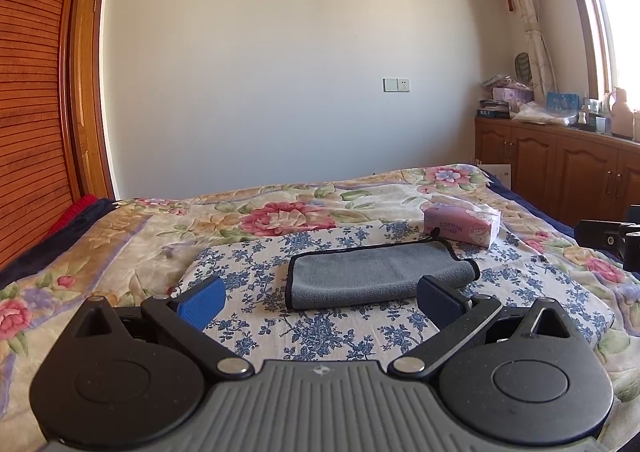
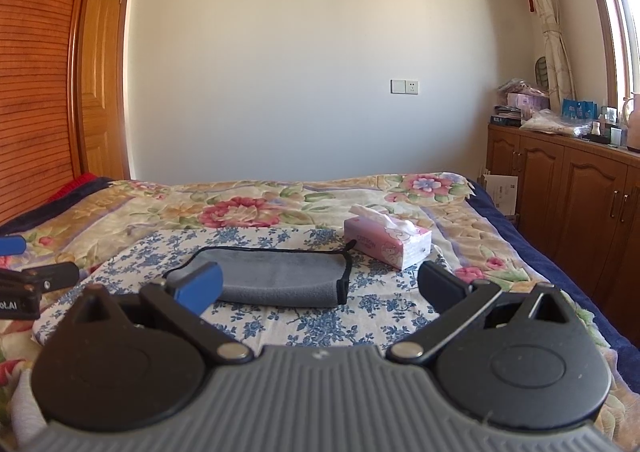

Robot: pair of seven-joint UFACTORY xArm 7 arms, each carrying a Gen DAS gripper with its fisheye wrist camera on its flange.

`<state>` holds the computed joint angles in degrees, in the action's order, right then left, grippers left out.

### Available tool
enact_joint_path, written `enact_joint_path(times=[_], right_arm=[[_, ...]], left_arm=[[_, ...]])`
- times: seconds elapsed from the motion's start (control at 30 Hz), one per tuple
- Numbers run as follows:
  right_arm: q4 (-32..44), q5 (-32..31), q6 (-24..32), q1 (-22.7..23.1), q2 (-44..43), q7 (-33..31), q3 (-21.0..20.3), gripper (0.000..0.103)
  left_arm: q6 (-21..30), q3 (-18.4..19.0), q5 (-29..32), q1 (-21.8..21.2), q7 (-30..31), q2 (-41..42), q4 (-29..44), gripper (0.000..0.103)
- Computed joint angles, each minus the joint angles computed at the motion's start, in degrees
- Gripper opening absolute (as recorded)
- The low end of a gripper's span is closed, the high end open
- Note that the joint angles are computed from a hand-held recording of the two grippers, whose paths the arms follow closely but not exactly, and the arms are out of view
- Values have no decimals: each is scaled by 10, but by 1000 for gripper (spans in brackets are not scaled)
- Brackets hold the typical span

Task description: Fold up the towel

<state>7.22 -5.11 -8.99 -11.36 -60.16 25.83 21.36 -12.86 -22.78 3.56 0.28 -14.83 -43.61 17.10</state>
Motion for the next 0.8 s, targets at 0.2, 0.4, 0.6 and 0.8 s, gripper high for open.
enact_joint_path(times=[0.2,0.4,0.6,0.8], right_arm=[[0,-1,1,0,-1,0,-1,103],[0,-2,1,-1,-1,0,-1,103],[0,-2,1,-1,-1,1,0,103],[0,-3,0,-1,-1,0,-1,103]], left_arm=[[0,-1,1,1,-1,0,0,103],[0,0,2,1,0,0,0,103],[3,5,3,-1,1,0,0,103],[3,5,3,-1,1,0,0,103]])
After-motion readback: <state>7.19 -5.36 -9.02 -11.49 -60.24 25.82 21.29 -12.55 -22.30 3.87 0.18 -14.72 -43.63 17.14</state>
